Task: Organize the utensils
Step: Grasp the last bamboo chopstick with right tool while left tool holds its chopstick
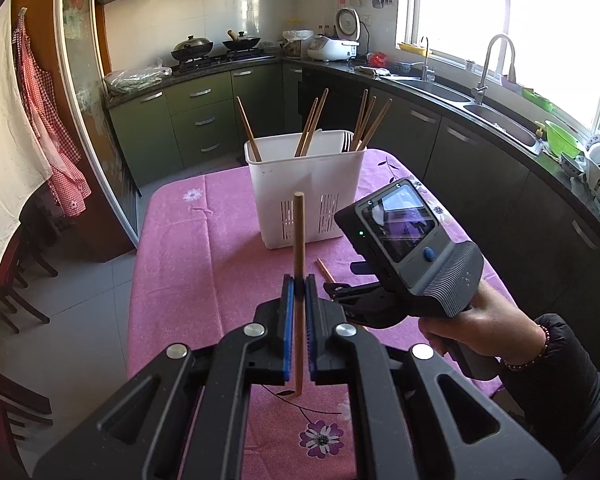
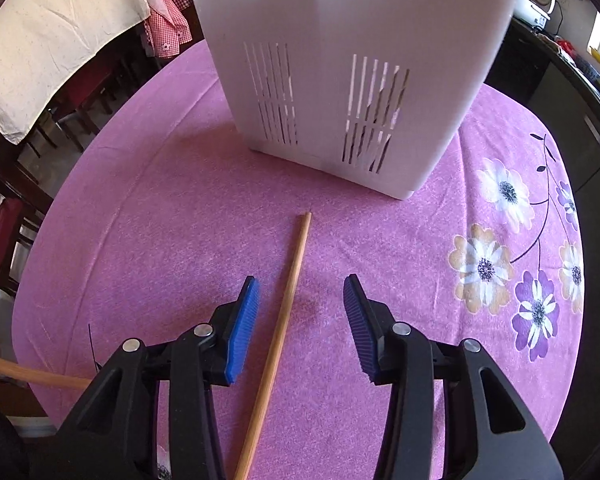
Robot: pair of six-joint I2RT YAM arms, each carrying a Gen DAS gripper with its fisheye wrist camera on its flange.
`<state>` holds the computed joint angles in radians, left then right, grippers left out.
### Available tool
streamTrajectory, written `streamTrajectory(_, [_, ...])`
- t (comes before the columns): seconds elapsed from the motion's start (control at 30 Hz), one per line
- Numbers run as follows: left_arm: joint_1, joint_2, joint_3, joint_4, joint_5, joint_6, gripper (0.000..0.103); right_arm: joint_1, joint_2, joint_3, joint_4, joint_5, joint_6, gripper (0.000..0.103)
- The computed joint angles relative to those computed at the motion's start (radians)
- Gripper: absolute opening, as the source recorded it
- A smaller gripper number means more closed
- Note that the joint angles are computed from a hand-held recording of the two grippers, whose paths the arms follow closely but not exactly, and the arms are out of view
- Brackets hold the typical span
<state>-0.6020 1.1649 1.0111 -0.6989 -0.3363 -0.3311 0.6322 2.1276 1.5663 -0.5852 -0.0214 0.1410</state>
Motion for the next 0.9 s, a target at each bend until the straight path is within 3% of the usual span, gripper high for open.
streamTrajectory(0.17, [0.003,-0.004,-0.005,0.005,0.005,-0.002,0.005,0.016,0.060,0.074,-0.048,0.000,0.000,0.033])
streamTrajectory(0.37, [0.003,-0.005,-0.006,0.005,0.004,-0.003,0.006,0.034,0.072,0.094,-0.049,0.003,0.008,0.009])
streamTrajectory(0.63, [0.004,-0.013,-0.007,-0.002,0.004,-0.001,0.006,0.016,0.021,0.029,0.025,-0.029,0.026,0.007])
streamTrajectory(0.9, [0.011,-0.022,-0.009,-0.007,0.007,0.001,0.006,-0.006,-0.326,-0.231,0.180,-0.010,0.021,0.007])
